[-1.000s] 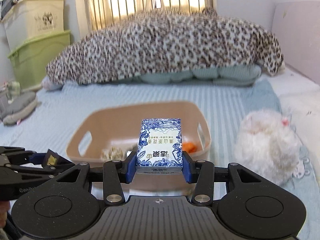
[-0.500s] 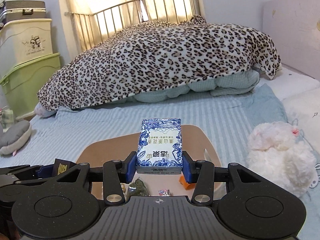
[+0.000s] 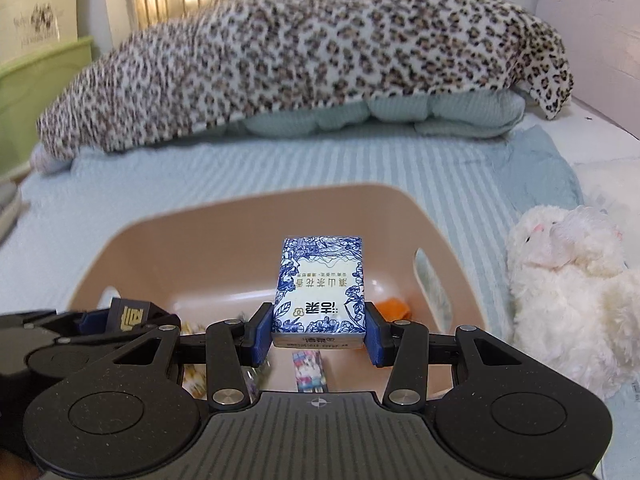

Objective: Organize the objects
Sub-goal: 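Carry both boxes over the basket and open both grippers to drop them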

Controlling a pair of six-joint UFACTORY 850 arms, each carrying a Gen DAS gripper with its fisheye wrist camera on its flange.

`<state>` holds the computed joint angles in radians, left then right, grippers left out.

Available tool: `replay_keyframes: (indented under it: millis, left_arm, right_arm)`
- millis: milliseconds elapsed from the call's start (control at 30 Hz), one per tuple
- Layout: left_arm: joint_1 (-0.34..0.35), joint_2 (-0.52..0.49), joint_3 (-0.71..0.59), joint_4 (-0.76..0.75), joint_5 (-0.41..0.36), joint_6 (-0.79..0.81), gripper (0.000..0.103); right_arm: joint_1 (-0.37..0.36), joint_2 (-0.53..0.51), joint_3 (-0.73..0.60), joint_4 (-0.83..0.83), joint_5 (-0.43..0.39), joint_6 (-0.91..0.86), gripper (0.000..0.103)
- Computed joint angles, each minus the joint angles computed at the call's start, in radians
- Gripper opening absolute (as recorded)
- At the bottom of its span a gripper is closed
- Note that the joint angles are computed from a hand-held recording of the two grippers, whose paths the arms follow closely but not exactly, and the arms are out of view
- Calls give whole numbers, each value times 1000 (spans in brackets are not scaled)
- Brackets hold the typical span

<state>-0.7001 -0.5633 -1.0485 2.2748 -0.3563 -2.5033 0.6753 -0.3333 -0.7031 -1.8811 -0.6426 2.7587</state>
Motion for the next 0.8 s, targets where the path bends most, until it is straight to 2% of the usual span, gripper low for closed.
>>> replay_keyframes:
  millis: [133,200,233,267,333,400,533,700,800]
  left_arm:
    - [-11,-5,7,-49,-25,68,46]
    - [-6,4,16,-20,-18,35,47]
    - [-4,11,22,-4,-18,11,48]
    - [-2,18,24,-7,-15,7,49]
    - [2,40,37,3,-8,-18,60]
    - [3,66,57,33,-13,-60,67]
    - [-9,116,100,-8,-33,-27,70]
    - [-10,190,167,84,10,-126,70]
    - [-22,233,207,72,13,-114,72]
  right_arm:
    - [-1,-31,-30,62,38,-91,43]
    - [8,-36,-33,81,27,-109,52]
    - [13,-33,-31,87,21,-119,53]
    - [19,-26,-24,81,12,-113,55]
    - [27,-2,-8,71,-6,-102,59]
    - [34,29,17,69,-24,-91,62]
    - [50,91,65,73,-48,-70,70]
    - [71,152,117,112,-60,-99,73]
    - [90,183,148,141,-61,-120,74]
